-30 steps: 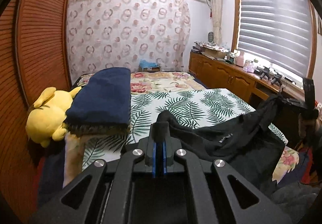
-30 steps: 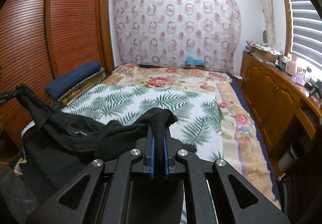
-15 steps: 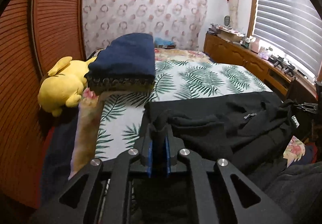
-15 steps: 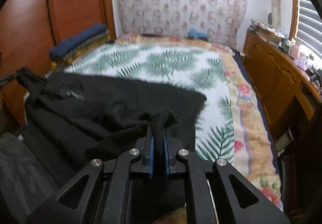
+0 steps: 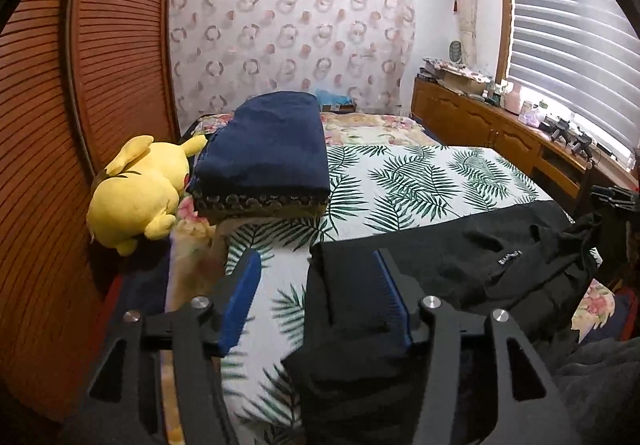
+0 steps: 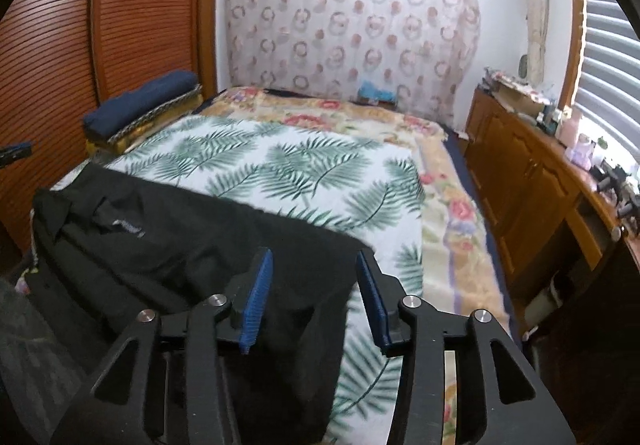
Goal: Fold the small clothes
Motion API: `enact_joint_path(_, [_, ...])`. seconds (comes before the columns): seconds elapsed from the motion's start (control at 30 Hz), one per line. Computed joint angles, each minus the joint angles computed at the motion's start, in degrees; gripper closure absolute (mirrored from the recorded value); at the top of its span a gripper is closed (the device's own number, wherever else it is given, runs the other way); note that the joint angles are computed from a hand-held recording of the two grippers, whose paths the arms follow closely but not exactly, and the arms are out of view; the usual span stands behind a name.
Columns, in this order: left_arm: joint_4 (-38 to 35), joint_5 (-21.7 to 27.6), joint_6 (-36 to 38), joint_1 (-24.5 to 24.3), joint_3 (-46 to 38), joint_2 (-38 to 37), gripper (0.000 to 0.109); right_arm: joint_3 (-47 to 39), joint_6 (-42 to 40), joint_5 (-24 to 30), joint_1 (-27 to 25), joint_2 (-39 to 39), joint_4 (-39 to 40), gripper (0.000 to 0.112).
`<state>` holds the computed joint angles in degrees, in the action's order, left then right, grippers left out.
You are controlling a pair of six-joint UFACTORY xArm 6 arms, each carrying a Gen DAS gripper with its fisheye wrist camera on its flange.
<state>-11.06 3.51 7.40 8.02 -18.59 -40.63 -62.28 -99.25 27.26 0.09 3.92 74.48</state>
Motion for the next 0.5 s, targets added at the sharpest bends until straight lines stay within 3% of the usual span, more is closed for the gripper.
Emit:
enact_joint_path(0.2, [-8.48,-1.73,7.65,-1.0,-7.53,11.38,0.052,-8.49,4.42,-1.38,1.43,9.09,-3.4,0.066])
enact_joint_path(0.3, [-6.3,-1.7,7.9,-0.49,-11.15,16.66,0.052,-12.55,8.39,-1.73,2.1,13.66,-6.07,0.066])
enact_joint_path(0.43, [2.87,-1.81,1.44,1.24,-15.6,23.56,0.052,-16.27,13.37,-3.0,2.97,18.17,-11.08,0.066])
enact_joint_path(0.5, [-0.13,-0.79,3.97,0.99,-17.57,26.22,0.052,-17.52,15.58,-2.72,3.11,19.95,-14.06,0.065])
